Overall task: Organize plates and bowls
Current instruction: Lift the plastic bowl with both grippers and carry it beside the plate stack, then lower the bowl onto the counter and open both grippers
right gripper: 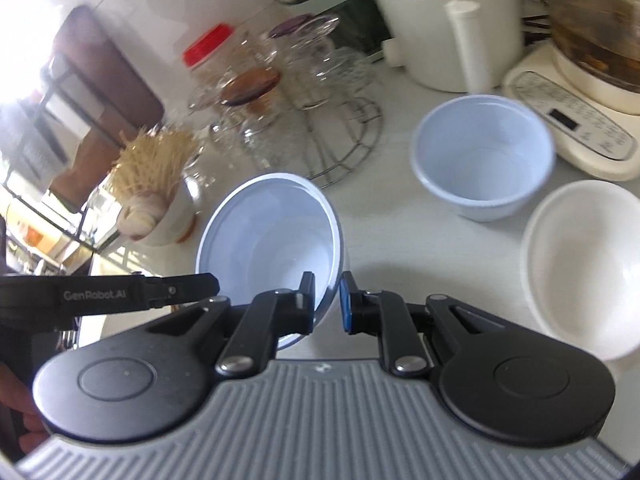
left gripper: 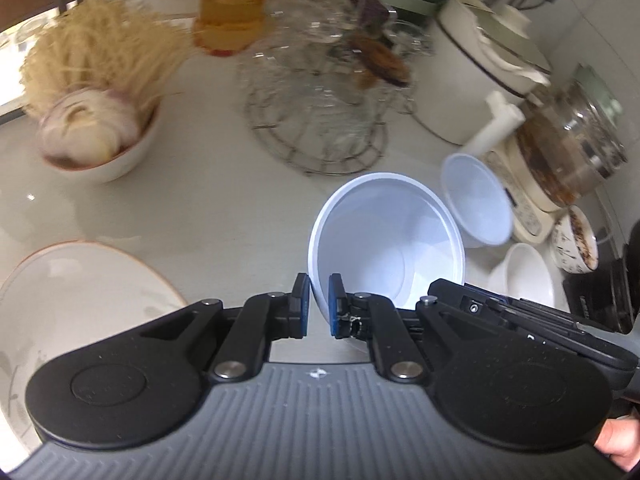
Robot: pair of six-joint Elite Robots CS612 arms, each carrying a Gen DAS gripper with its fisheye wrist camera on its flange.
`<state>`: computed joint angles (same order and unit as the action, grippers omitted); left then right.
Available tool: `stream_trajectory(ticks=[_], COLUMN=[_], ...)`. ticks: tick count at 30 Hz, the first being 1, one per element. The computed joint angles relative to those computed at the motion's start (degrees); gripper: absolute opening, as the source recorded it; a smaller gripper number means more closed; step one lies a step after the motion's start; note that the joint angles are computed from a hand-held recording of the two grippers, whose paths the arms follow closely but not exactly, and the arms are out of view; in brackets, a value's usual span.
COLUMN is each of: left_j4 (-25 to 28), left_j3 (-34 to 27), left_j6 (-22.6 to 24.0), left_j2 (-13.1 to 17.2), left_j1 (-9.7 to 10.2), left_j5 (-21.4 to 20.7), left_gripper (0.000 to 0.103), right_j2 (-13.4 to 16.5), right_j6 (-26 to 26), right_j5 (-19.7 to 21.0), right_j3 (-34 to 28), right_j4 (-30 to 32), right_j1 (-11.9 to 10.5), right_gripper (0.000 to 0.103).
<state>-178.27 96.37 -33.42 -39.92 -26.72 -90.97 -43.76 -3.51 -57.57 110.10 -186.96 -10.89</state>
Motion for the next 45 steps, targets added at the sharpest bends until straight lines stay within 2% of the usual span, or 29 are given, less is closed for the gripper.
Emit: stream_trajectory(ticks=[8, 19, 28, 30, 34, 35, 36, 38, 39, 40, 45], left_j4=[2.0, 3.1, 2.6, 2.9, 2.1, 1.5, 1.2, 0.9, 0.7, 0.6, -1.9], left_j3=[-0.2, -1.5, -0.9, -0.8, 0.1, 0.4, 0.7, 1.3, 1.5, 1.8, 3.8], left_j6=[-1.5, -0.8, -1.4, -1.5, -0.5, -0.4, -0.3, -0.4, -0.3, 0.0, 2.0], left_j2=[0.6, 1.6, 1.6, 1.5, 1.0, 0.8, 0.6, 0.1, -0.2, -0.6, -3.0], left_j1=[0.51, 0.83, 0.87, 0.95, 0.62, 0.54, 0.49, 0.38, 0.24, 0.04, -1.06], left_j5=[0.2, -0.2, 0.3, 0.2, 2.3, 2.8, 3.2, 4.1, 4.8, 5.7, 9.7], left_gripper=[0.012, 0.012, 0.013, 0.016, 0.042, 0.044, 0.044, 0.046, 0.047, 0.052, 0.056], right_j2=[0.8, 1.5, 1.8, 1.7, 1.2, 1.1, 1.0, 0.7, 0.7, 0.7, -0.6], right_j6=[-0.7, -1.5, -2.0, -1.0, -1.0, -0.8, -0.7, -0.3, -0.1, -0.1, -1.6], right_j5=[-1.7, -3.5, -3.4, -3.5, -4.4, -4.8, -5.0, -5.1, -4.9, -5.0, -6.4], right_j3=[-1.4, -2.2, -2.5, -2.4, -1.8, -1.7, -1.6, -1.3, -1.2, -1.0, -0.2], right_j4=[2.1, 3.2, 3.9, 2.8, 0.8, 0.3, 0.0, -0.8, -1.5, -2.6, -2.6], right_j1=[1.4, 1.8, 1.9, 1.9, 1.8, 1.8, 1.7, 1.6, 1.5, 1.4, 1.5], right_gripper=[0.016, 0.017, 0.018, 0.018, 0.018, 0.018, 0.021, 0.038, 0.050, 0.055, 0.055])
